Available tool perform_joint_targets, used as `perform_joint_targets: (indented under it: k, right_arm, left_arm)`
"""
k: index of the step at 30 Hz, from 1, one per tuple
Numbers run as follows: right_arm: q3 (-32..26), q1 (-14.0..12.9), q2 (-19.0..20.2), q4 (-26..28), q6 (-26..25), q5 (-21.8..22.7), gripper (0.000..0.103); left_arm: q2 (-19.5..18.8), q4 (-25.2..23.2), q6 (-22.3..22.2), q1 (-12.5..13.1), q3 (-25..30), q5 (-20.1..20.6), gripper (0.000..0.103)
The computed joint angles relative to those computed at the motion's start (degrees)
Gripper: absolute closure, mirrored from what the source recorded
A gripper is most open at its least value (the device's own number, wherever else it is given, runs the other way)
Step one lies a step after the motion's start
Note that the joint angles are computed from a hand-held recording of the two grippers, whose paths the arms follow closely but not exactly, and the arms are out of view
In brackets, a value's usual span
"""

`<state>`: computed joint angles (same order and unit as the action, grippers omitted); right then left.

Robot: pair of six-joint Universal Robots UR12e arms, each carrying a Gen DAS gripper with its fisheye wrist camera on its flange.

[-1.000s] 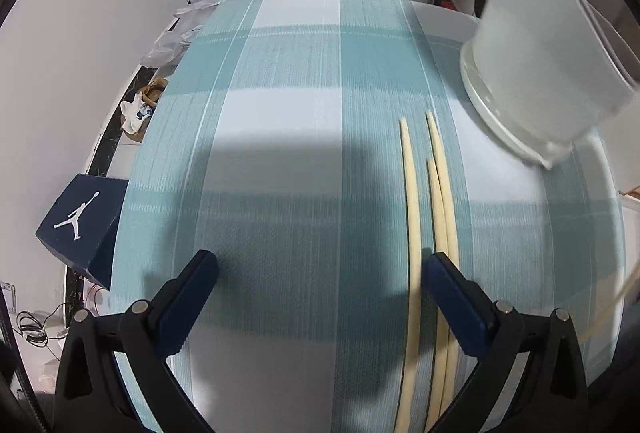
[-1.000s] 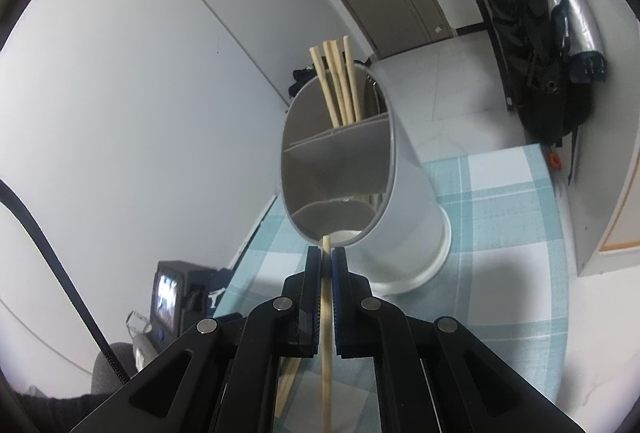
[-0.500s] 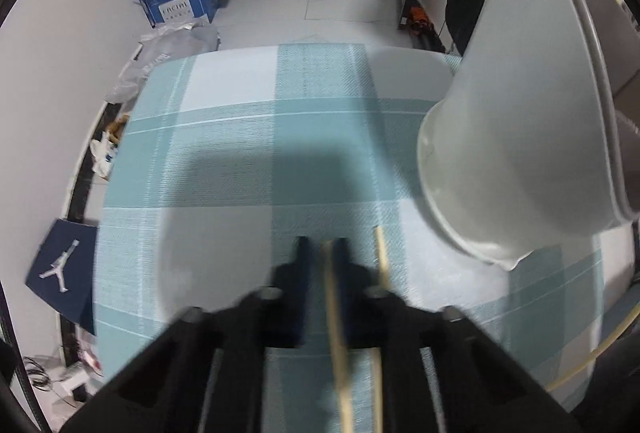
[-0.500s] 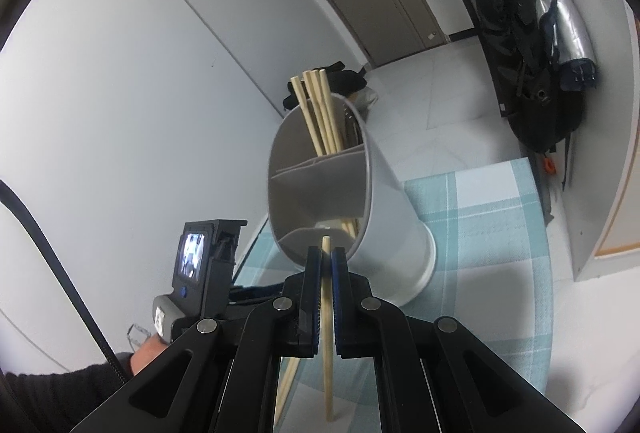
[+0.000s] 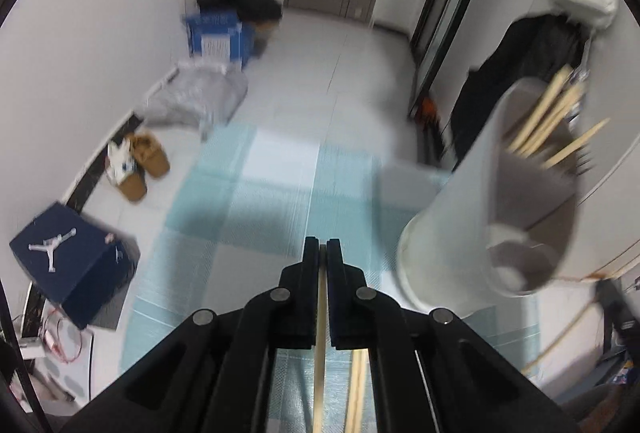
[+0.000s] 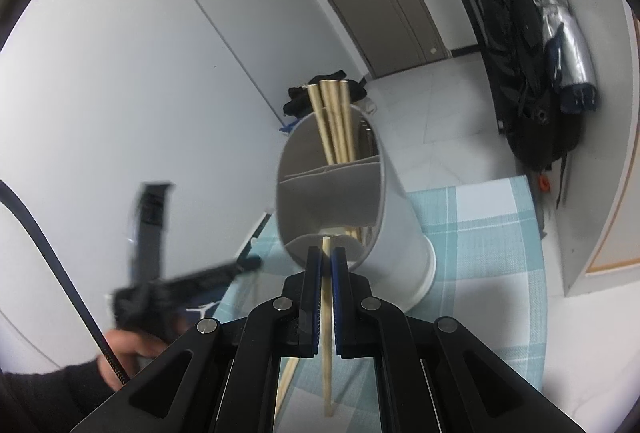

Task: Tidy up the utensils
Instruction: 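Close the left tool on a chopstick while the right tool carries its chopstick toward the holder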

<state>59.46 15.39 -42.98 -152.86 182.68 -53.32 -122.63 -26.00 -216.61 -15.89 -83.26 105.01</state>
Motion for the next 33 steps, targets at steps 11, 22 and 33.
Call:
perform_joint_targets:
  k: [11, 22, 33]
  right_arm:
    - [5.36, 1.19, -3.36, -5.62, -2.11, -5.25, 0.099]
    - [9.31, 1.71, -5.81, -9.53, -3.36, -8.17, 0.099]
    - [11.84, 1.93, -7.60, -13.46, -1.53, -10.64, 0.099]
  left_arm:
    - [2.59, 12.49, 4.79, -1.88, -4.18, 3.85, 0.103]
    - [4.51, 12.83, 4.36, -2.48, -6.35, 3.55, 0.103]
    - [5.76, 12.87, 5.19, -3.38, -7.42, 5.23, 0.103]
